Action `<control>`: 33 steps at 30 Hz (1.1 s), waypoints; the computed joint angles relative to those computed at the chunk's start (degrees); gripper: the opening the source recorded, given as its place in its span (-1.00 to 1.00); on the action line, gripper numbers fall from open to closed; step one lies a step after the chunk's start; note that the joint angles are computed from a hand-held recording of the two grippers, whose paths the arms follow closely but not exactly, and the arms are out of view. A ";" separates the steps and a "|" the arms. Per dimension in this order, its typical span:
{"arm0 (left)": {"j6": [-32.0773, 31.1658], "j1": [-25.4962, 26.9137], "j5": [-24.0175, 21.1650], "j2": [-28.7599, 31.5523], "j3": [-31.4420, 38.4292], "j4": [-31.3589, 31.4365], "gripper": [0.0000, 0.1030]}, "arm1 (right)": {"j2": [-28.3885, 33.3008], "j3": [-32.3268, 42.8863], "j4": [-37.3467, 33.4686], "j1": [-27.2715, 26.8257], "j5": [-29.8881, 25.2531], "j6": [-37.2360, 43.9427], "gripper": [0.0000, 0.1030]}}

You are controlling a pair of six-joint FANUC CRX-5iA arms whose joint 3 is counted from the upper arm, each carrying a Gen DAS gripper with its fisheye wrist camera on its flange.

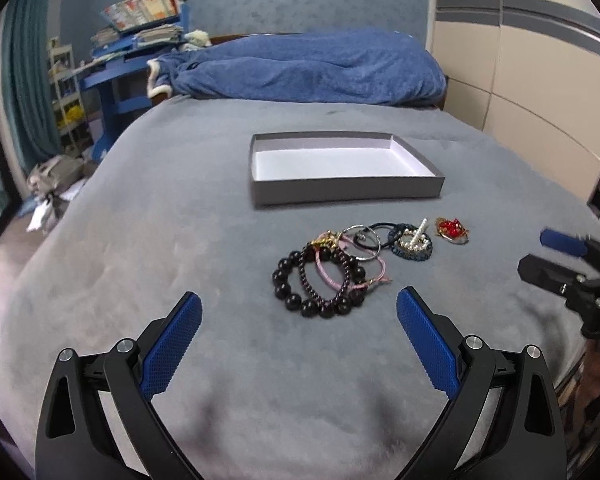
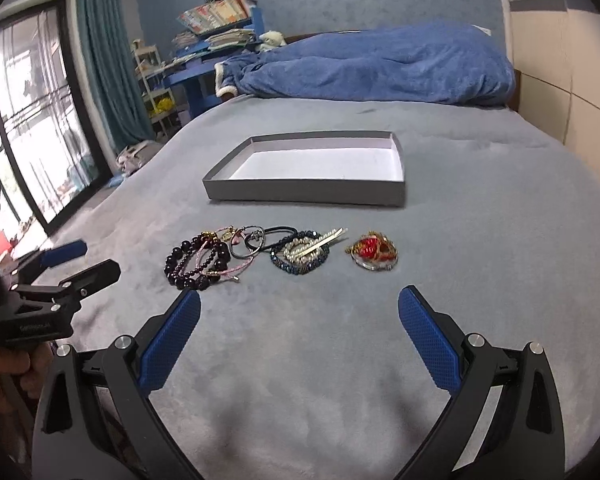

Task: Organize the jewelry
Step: 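Move the right tool to the red beaded earrings while the left tool approaches the silver bangle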

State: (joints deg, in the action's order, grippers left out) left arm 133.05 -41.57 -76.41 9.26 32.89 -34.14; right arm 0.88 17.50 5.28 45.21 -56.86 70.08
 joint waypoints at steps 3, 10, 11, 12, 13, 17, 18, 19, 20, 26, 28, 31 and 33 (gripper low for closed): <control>-5.14 2.83 1.03 1.45 0.74 5.69 0.41 | 2.43 4.59 -3.40 -1.82 -2.45 5.45 0.90; -8.74 7.88 3.60 3.74 1.01 13.27 0.38 | 6.57 9.14 -7.45 -4.77 -5.96 7.70 0.61; -9.09 8.46 3.87 4.12 1.11 13.89 0.37 | 6.89 9.34 -8.14 -5.06 -6.34 7.73 0.50; -9.59 8.95 4.04 4.58 1.34 14.41 0.36 | 7.12 9.50 -8.43 -5.21 -6.61 7.85 0.47; -10.28 9.48 4.31 5.15 1.61 15.03 0.35 | 7.44 9.75 -8.85 -5.35 -6.85 8.23 0.40; -11.56 10.25 4.58 7.18 2.95 15.77 0.26 | 8.84 10.80 -8.60 -5.67 -7.47 8.13 0.37; -11.70 10.30 4.94 7.43 3.03 16.04 0.20 | 9.16 10.94 -8.31 -5.76 -7.49 7.88 0.37; -11.92 10.25 5.39 7.65 3.09 16.30 0.16 | 9.49 11.13 -7.99 -5.79 -7.55 7.68 0.37; -12.28 10.04 6.16 7.73 2.96 16.59 0.14 | 9.86 11.36 -7.80 -5.88 -7.55 7.66 0.36; -16.96 8.62 10.26 7.45 1.33 18.68 0.10 | 13.87 14.25 -5.07 -6.38 -8.55 7.12 0.27; -17.73 8.24 10.08 7.86 1.64 18.50 0.08 | 14.77 14.78 -4.11 -6.29 -8.97 7.11 0.26; -17.34 8.22 9.89 8.23 1.83 18.27 0.06 | 16.28 15.70 -2.78 -6.25 -9.75 6.83 0.18; -16.91 8.19 9.88 8.25 1.69 18.09 0.05 | 16.83 15.74 -2.04 -6.46 -9.53 6.19 0.11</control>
